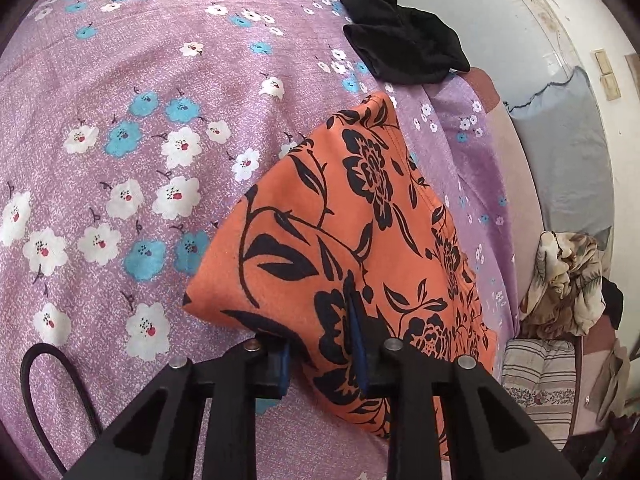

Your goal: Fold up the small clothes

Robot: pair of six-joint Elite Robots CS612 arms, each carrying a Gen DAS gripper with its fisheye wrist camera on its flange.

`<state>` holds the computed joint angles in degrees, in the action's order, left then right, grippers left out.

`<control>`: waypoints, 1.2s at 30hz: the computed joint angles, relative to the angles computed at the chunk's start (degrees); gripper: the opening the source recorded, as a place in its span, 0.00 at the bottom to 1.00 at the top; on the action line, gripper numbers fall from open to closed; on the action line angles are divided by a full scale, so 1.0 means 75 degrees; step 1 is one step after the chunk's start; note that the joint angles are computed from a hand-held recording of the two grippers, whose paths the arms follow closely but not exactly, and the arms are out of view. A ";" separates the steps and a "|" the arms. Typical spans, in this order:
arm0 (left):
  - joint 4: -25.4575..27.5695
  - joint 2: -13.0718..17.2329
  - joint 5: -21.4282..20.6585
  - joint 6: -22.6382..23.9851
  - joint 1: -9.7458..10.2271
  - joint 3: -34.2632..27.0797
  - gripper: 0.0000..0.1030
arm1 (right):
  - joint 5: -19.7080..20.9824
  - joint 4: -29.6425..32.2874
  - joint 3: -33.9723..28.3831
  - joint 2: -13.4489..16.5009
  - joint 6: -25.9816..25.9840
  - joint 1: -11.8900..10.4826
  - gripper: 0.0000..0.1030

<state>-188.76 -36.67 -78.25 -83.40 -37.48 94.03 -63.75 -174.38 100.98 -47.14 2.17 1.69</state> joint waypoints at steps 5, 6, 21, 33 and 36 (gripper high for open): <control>-0.0218 0.0088 -0.0133 -0.0344 0.0043 0.0030 0.27 | -0.0531 0.0866 -0.1328 0.0679 -0.0010 0.0587 0.28; -0.0165 0.0077 -0.0122 -0.0310 0.0040 0.0018 0.27 | -0.0710 0.1367 -0.1672 0.0833 -0.0171 0.0672 0.28; 0.1834 -0.0266 0.1994 0.2246 -0.0482 -0.0511 0.18 | -0.0257 0.5449 -0.4022 0.1157 -0.1410 0.0812 0.73; 0.2965 0.0000 0.3404 0.4269 -0.1016 -0.1252 0.17 | -0.1271 0.7478 -0.5999 0.1792 -0.3268 0.1556 0.79; 0.3066 0.0075 0.3535 0.4591 -0.1100 -0.1375 0.17 | -0.1853 0.7612 -0.6159 0.1917 -0.3541 0.1713 0.79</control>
<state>-165.76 -36.11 -51.74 -48.97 -45.74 83.72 -77.65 -117.29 54.79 -32.77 -24.40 14.54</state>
